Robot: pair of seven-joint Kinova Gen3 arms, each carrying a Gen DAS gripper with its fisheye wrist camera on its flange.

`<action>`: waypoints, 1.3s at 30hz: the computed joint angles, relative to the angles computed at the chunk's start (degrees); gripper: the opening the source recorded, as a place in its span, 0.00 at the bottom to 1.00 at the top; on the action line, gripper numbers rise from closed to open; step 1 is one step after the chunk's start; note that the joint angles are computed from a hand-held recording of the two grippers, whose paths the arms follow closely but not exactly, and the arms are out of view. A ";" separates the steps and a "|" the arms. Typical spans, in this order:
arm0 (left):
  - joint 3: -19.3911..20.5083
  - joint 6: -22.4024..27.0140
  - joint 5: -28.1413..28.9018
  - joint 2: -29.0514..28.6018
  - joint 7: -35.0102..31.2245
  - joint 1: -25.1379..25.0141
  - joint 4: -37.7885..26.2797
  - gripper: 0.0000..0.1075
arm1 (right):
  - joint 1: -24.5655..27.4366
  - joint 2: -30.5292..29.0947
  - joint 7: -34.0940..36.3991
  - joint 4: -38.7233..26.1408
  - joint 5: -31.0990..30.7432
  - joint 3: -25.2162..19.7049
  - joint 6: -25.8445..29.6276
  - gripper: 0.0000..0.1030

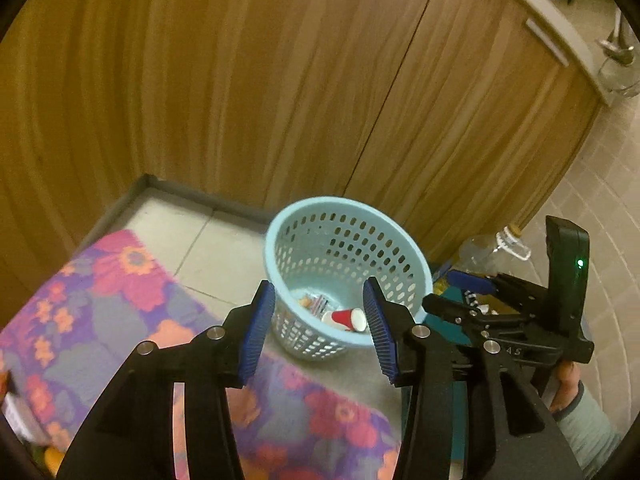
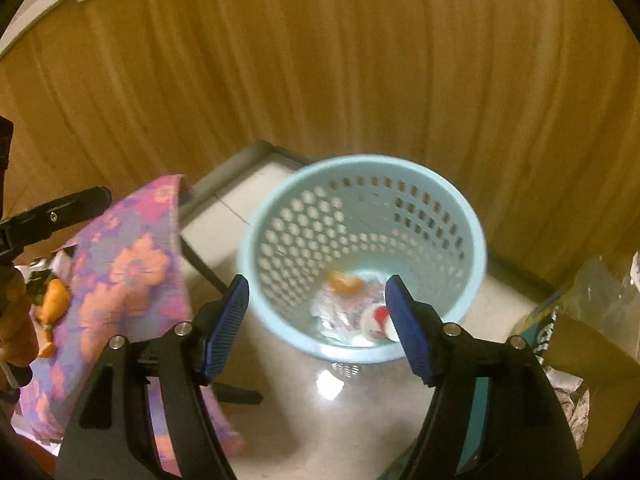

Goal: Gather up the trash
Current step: 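Open both tools to drop the bread and cup into the wastebasket, then move both open tools back toward the water bottle on the cushion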

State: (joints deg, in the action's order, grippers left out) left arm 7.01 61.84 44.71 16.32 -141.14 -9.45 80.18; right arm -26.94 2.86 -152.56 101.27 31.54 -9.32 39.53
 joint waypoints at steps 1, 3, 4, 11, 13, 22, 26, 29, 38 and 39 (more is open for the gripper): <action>-0.31 0.96 1.59 -1.52 -1.93 -1.99 1.32 0.42 | -0.88 0.01 -0.27 -0.90 0.66 -0.72 0.20 0.65; -1.55 2.77 4.42 -3.75 -5.09 -4.88 3.14 0.45 | -2.49 0.43 -0.45 -2.64 1.82 -1.73 0.73 0.65; -2.35 3.88 5.73 -4.70 -6.38 -6.00 3.87 0.46 | -3.55 0.92 -0.48 -3.83 2.55 -2.26 1.11 0.65; -11.47 12.90 15.79 -10.97 -17.59 -15.39 9.96 0.54 | -11.20 6.15 2.01 -11.95 4.16 -3.21 0.65 0.65; -14.07 14.95 17.37 -11.93 -19.92 -17.69 11.42 0.55 | -13.45 7.66 3.56 -13.80 3.98 -2.86 0.27 0.65; -23.09 20.91 20.25 -13.40 -27.64 -28.73 14.57 0.57 | -20.82 17.16 14.91 -23.36 -0.87 -2.40 -0.94 0.65; -25.00 21.43 20.58 -12.34 -29.82 -33.46 15.56 0.60 | -22.05 20.54 21.33 -26.16 -5.22 -3.08 -1.74 0.65; -25.70 20.78 19.81 -11.05 -30.56 -36.65 15.98 0.64 | -23.26 23.08 26.03 -28.62 -8.03 -3.34 -1.02 0.65; -22.70 17.04 15.87 -4.86 -25.61 -41.49 14.44 0.66 | -27.57 29.60 33.14 -35.34 -14.03 0.76 2.48 0.65; -22.17 16.20 15.29 -4.67 -25.36 -41.51 14.69 0.66 | -27.83 29.92 33.49 -35.67 -14.59 1.29 2.55 0.65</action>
